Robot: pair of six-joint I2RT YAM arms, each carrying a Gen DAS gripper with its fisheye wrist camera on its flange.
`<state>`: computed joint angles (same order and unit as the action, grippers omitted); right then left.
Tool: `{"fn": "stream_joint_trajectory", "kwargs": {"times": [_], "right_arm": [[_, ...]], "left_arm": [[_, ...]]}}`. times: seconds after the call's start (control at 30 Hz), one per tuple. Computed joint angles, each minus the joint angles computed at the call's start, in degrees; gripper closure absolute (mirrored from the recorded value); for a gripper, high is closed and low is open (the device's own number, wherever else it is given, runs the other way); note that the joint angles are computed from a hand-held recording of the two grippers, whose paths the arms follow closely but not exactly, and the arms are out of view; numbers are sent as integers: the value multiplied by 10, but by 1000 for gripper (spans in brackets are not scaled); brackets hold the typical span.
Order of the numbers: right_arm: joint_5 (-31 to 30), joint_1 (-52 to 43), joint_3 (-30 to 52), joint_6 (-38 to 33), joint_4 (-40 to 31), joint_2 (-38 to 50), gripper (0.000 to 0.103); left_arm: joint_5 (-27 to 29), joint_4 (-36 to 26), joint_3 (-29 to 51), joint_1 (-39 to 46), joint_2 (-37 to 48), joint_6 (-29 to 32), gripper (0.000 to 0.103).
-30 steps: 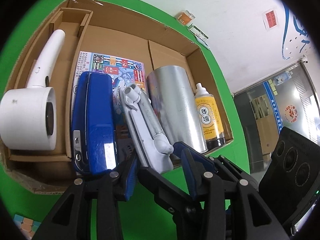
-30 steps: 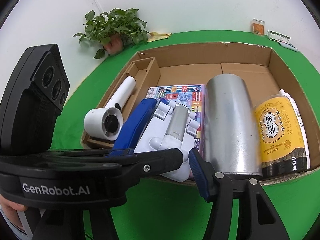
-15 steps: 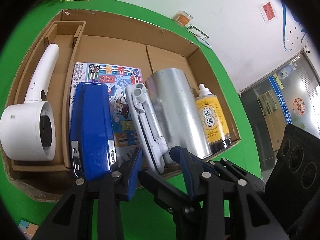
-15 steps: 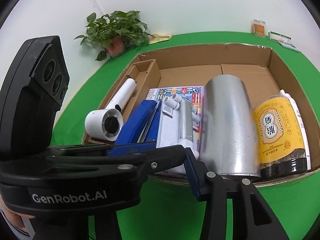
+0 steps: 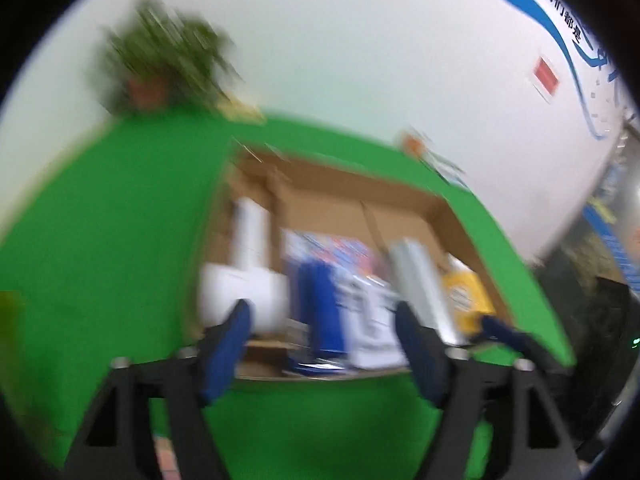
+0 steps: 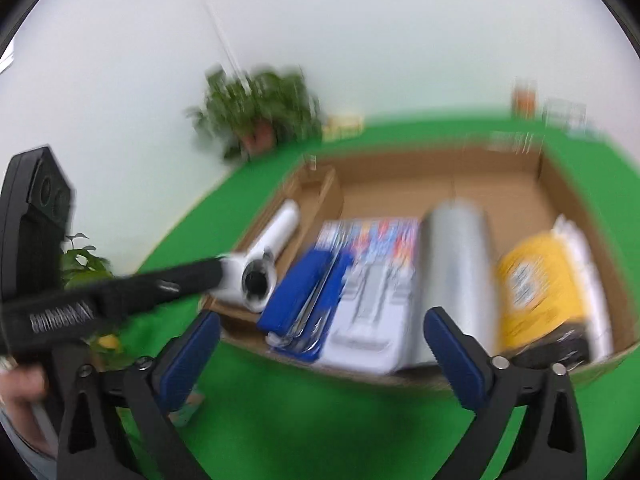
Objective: Organize rigid objects
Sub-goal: 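Move the left gripper to the pastel Rubik's cube and grasp it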
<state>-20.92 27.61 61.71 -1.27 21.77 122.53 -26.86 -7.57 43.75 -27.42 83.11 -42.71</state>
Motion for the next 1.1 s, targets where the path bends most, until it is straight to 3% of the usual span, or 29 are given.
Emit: {"fn": "stream_joint_trajectory", "kwargs": {"times": [0.07,0.17,0.23,0.33,0.43,0.53,0.57,0.63,0.67,0.8,0.93,1.1], "right_arm": [[-15,-14,-19,-9,10,-5,1],[-60,-33,-68,-1,50,-19,1],[-91,-35,-108,-18,73,-30,0],[-133,-27,-142,-50,68,-35,1],[-168,-13,-162,-89,36,-26,1],[-172,-1,-189,-116,36,-29,1],[-180,-2,-202,-130,33,-32,1],[-187,-6,-216,-144,25,-38,1],[-193,-11,-224,-156,17,-42,1],[-214,-48,-252,-219,-25,-69,1],[-223,-116,-251,-287,-93,-79,1],[-203,-196,-241,-378,-169,-71,1]], "left_arm": [[-129,-44,-33,-57,-38,-32,15],[-184,-155,-44,-91,-45,-116,15],[-150,-179,-74,-84,-58,-151,15],[-90,-168,-125,-53,-75,-183,15],[7,-102,-168,4,-63,-169,15],[116,-2,-211,52,-42,-133,25],[128,6,-209,50,-29,-138,27],[145,18,-201,33,-5,-147,42],[165,42,-203,24,4,-155,42],[181,81,-144,-54,78,-181,42],[248,183,-75,-118,184,-201,41],[284,169,21,-186,250,-181,37]]}}
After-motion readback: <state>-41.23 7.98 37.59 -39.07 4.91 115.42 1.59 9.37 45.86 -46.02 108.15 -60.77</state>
